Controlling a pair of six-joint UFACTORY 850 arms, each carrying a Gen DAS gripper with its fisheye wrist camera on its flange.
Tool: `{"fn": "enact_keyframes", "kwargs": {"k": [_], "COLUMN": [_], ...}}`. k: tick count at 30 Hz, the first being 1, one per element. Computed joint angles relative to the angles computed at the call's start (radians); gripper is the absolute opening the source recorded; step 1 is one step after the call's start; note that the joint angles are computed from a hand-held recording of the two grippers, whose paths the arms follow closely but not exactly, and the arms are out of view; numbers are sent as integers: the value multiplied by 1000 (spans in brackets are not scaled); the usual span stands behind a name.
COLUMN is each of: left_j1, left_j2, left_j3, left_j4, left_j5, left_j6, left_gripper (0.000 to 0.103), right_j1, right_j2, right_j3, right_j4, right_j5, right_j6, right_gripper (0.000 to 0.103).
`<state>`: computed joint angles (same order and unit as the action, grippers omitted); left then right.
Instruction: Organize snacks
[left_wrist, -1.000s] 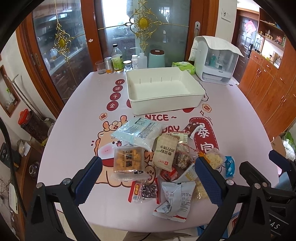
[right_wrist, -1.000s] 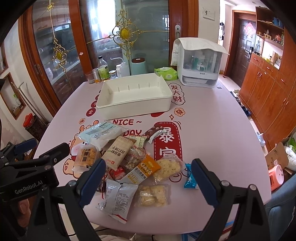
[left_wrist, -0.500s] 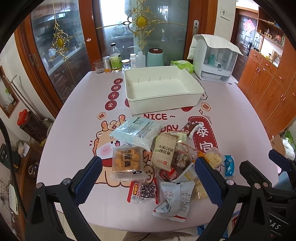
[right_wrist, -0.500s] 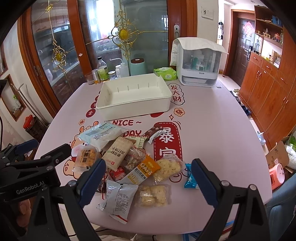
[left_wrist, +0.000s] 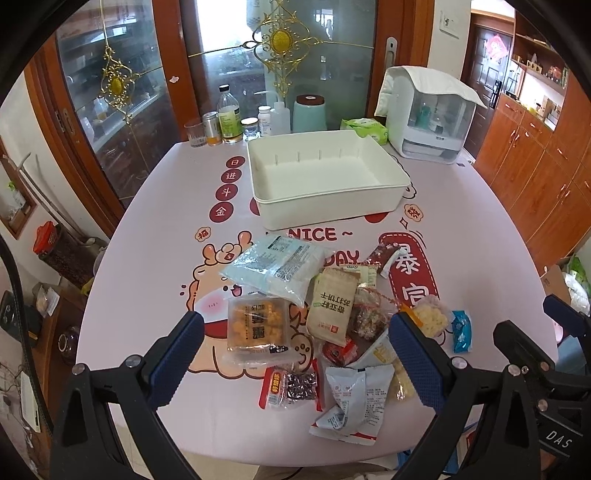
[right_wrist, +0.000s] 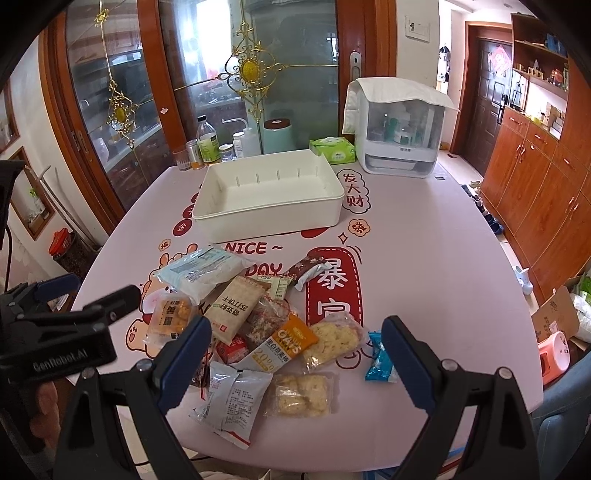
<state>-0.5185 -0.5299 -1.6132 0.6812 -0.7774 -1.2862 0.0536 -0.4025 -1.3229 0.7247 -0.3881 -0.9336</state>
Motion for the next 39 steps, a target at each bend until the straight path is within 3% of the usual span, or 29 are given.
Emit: {"fn": "enact_keyframes", "kwargs": {"k": [12, 24, 34, 39], "left_j1": [19, 95, 225, 264], "left_j2": [-25, -103, -227, -388], "left_j3": [-22, -80, -187, -394], "left_j4": [-36, -129, -396, -541], "left_j5": [0, -13, 12, -85], "left_j6": [47, 162, 436, 658], "left_gripper": [99, 99, 99, 99], "right_j1": [-8, 7, 25, 37], "right_j2": [-34, -158, -340, -452], "right_j3": [-42, -163, -353, -494], "right_j4": [5, -149, -259, -261], "right_j5": [-24, -86, -207, -328], "right_j6": [-17, 146, 301, 355], "right_gripper": [94, 94, 94, 90]}}
